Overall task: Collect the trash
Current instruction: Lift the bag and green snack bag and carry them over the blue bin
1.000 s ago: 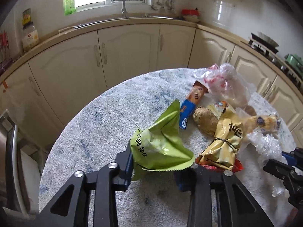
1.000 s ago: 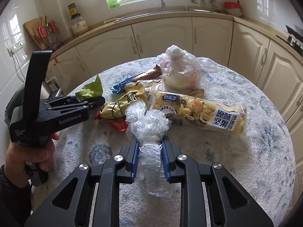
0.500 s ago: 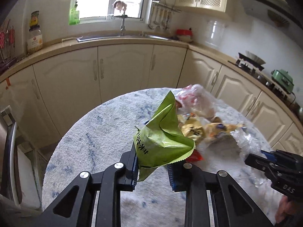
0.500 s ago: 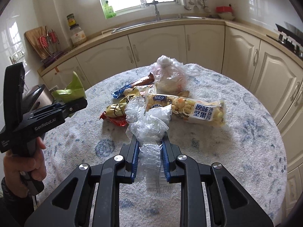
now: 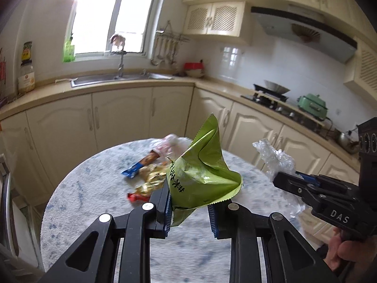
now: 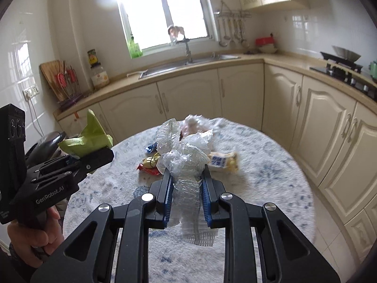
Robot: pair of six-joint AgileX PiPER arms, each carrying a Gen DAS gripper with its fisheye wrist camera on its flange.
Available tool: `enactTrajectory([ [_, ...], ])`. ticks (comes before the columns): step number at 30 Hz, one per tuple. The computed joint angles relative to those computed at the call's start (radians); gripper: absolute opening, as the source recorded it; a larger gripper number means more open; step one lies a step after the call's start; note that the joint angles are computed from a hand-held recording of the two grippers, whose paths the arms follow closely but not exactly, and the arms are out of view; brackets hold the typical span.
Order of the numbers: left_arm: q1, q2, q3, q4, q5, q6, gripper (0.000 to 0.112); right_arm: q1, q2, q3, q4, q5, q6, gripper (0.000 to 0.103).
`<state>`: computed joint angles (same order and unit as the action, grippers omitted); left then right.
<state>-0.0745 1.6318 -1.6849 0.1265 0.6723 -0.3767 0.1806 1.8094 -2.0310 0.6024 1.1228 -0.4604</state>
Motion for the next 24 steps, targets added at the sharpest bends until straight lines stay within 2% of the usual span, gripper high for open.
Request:
enactTrajectory([
  [1,-0.035,-0.079,0.097,0.043,-0.03,-0.042,0.022,-0.022,-0.019,0.008,0.011,0.004,-0.008,0.021],
  [2,-0.079,-0.135,0.156,0.086,-0.025,-0.096,0.022,-0.041,-0.039,0.018,0.02,0.005,-0.014,0.021],
  [3,-0.098,-0.151,0.179,0.109,-0.059,-0.11,0.022,-0.06,-0.051,0.02,0.027,0.009,-0.02,0.021],
  [5,-0.165,-0.201,0.236,0.184,-0.074,-0.191,0.022,-0.11,-0.089,0.038,0.042,0.015,-0.039,0.021],
  [12,-0.363,-0.172,0.212,0.353,-0.084,-0.366,0.022,-0.315,-0.181,0.085,0.111,0.051,-0.107,0.021],
  [17,-0.46,-0.067,0.095,0.282,-0.081,-0.291,0.022,-0.498,-0.231,0.144,0.149,0.077,-0.166,0.021],
  [22,-0.527,0.105,-0.102,0.068,-0.065,-0.069,0.022,-0.706,-0.233,0.216,0.161,0.095,-0.219,0.022],
  [24,-0.555,0.194,-0.201,-0.024,-0.032,0.017,0.022,-0.774,-0.227,0.246,0.154,0.096,-0.237,0.022],
])
